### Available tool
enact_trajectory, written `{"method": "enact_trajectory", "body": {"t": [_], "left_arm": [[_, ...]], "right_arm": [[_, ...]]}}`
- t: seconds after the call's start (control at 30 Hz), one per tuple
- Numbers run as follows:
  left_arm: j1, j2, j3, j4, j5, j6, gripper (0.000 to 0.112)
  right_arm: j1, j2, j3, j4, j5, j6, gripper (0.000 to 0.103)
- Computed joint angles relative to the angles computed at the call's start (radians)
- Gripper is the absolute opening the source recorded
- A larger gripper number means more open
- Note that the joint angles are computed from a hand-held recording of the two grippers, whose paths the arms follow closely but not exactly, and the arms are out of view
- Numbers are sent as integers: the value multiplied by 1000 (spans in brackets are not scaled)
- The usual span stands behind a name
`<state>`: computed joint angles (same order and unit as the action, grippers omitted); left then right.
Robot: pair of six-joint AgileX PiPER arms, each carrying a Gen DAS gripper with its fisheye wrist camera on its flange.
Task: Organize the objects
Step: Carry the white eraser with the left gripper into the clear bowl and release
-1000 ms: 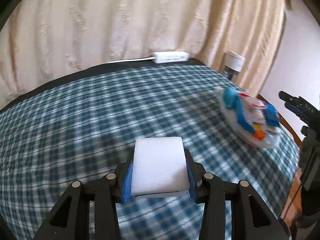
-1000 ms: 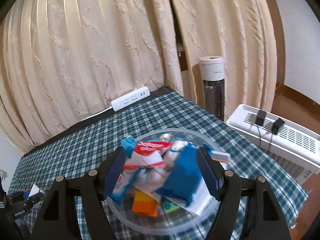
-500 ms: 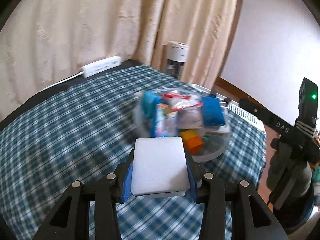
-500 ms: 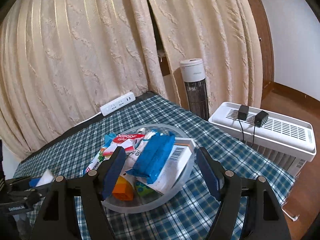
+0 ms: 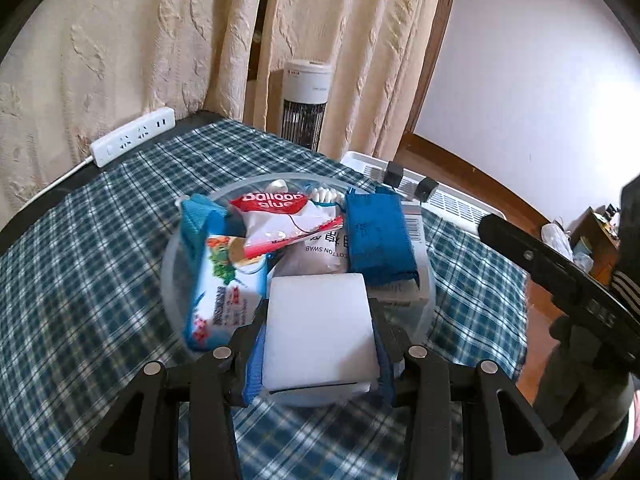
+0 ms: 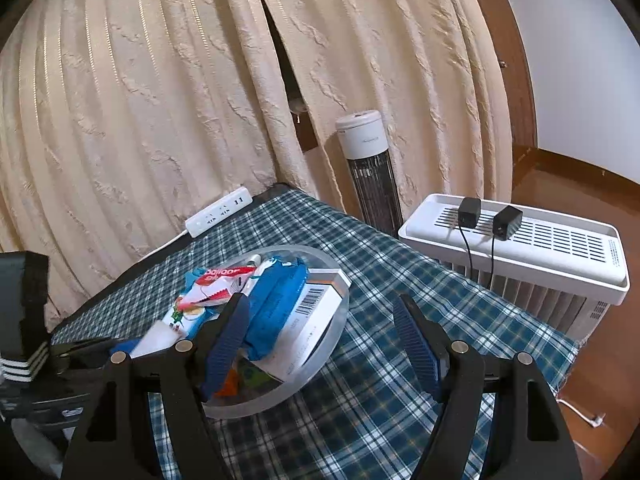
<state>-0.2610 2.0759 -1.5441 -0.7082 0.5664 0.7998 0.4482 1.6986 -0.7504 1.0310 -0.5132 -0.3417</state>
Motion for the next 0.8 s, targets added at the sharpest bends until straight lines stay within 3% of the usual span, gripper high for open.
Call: {"method": "enact_trajectory", "body": {"t": [0.27,0.6,0.8], "left_arm": [[-23,69,-63,52,-6,-47,49],[-27,49,-16,-48,-43,46,94],[-22,-37,98,-128,-117,160,99]], "right_arm": [[-23,21,18,-110,13,128,75],[-19,22,43,-162,8,200,76],[18,1,66,-132,-9,185,76]]}}
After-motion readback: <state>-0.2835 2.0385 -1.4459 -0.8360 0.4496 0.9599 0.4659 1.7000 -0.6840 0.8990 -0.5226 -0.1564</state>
